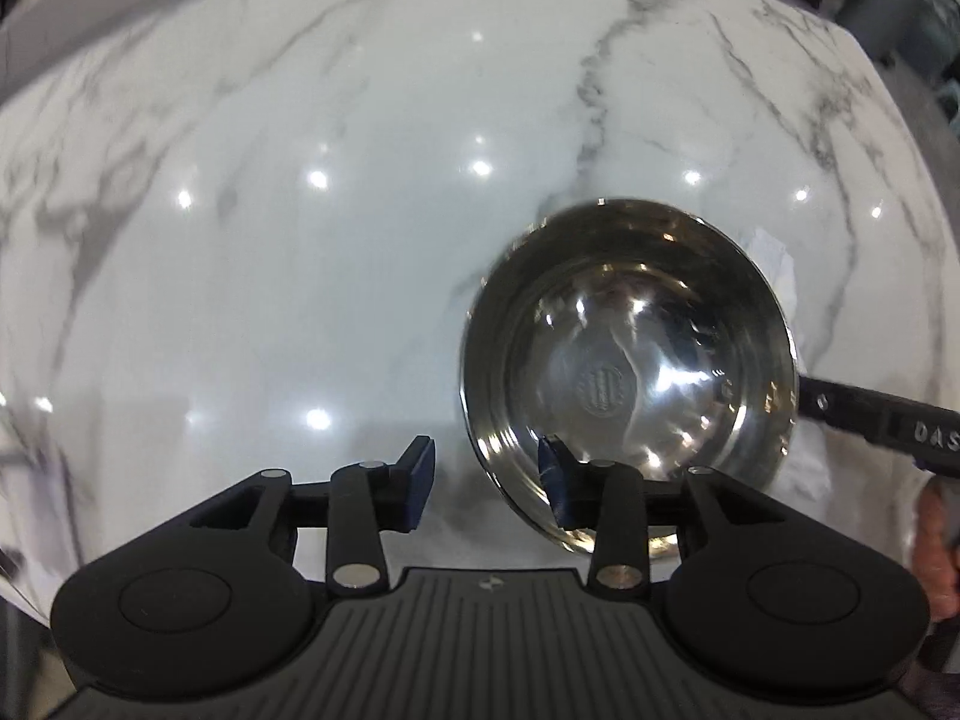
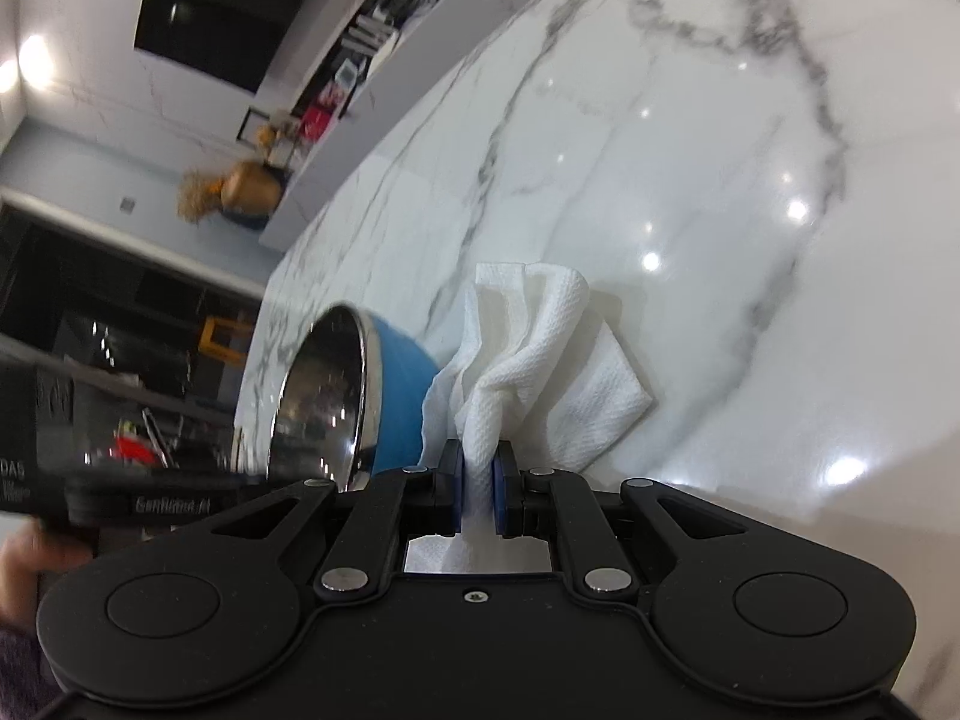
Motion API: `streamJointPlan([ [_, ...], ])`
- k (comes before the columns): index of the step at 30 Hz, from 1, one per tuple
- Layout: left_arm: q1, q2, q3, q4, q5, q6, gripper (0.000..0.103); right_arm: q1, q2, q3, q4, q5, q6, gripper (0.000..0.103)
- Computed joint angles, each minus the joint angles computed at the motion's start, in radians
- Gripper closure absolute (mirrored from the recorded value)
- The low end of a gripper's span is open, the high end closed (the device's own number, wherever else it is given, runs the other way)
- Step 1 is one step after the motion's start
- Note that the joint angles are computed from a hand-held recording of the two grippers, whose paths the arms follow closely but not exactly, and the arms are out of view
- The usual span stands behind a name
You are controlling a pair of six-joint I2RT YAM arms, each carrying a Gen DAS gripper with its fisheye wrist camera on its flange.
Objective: Clean bowl
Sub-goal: 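Wipe around the bowl's outer wall with the cloth in the right tool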
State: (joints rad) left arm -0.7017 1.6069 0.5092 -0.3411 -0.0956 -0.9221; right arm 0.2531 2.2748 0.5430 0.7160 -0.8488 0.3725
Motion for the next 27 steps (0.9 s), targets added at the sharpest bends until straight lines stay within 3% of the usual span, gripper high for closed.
streamJointPlan([
  [4,-0.017,0.005,-0.012,0.021,0.005,-0.016,0.067,-0.039,0.019,-0.049,0.184,-0.039,0.093,0.094],
  [8,-0.021,0.003,-0.009,0.029,0.014,0.019,0.082,-0.075,0.018,-0.08,0.303,-0.089,0.162,0.094],
  [14,-0.029,0.021,0.019,0.009,-0.002,0.069,0.082,-0.079,-0.006,-0.019,0.144,-0.083,0.097,0.094],
  [20,-0.024,0.025,0.001,0.047,-0.001,0.075,0.082,-0.028,0.038,-0.009,0.192,-0.056,0.118,0.094],
  [27,-0.033,0.04,0.011,0.043,-0.02,0.061,0.082,0.025,0.039,-0.002,0.111,0.026,0.071,0.094],
])
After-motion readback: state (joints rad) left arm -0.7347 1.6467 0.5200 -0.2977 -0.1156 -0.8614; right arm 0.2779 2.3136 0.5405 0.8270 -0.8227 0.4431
